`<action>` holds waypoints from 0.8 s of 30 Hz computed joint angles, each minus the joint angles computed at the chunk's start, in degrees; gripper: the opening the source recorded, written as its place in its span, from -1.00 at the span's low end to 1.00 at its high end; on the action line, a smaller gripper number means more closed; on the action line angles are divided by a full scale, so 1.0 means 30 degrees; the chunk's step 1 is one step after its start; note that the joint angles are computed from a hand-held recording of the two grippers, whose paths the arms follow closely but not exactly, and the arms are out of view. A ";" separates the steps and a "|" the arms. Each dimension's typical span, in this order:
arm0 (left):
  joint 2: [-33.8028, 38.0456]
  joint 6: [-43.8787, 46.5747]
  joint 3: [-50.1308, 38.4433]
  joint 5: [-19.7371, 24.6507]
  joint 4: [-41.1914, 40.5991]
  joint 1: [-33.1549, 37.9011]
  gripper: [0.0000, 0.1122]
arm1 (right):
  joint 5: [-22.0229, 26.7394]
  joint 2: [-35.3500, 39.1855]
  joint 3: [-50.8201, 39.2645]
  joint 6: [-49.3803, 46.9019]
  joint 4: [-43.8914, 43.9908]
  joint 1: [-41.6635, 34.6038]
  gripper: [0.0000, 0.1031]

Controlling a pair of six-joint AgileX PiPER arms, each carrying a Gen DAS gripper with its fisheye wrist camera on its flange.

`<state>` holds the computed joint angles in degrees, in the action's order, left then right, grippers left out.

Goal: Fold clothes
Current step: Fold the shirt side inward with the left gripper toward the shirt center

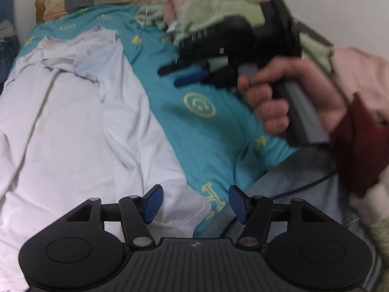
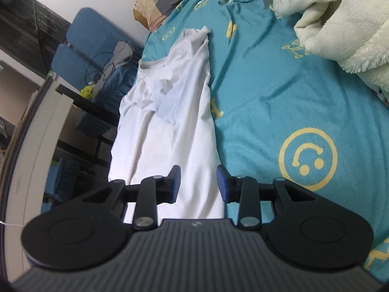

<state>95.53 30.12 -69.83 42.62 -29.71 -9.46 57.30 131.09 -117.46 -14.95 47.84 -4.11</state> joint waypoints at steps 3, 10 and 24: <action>0.0486 -0.0874 0.0537 -0.0350 0.0778 -0.0688 0.17 | 0.0022 0.0078 -0.0029 -0.0145 0.0266 -0.0009 -0.30; 0.1995 -0.5208 0.0402 -0.1908 0.4038 -0.1682 -0.19 | 0.0272 0.0150 -0.0180 -0.0540 0.0423 0.0181 -0.29; 0.0619 0.3614 0.0958 0.0172 -0.0840 -0.0714 -0.83 | -0.0541 -0.0417 0.0272 -0.0924 -0.0509 0.0329 -0.29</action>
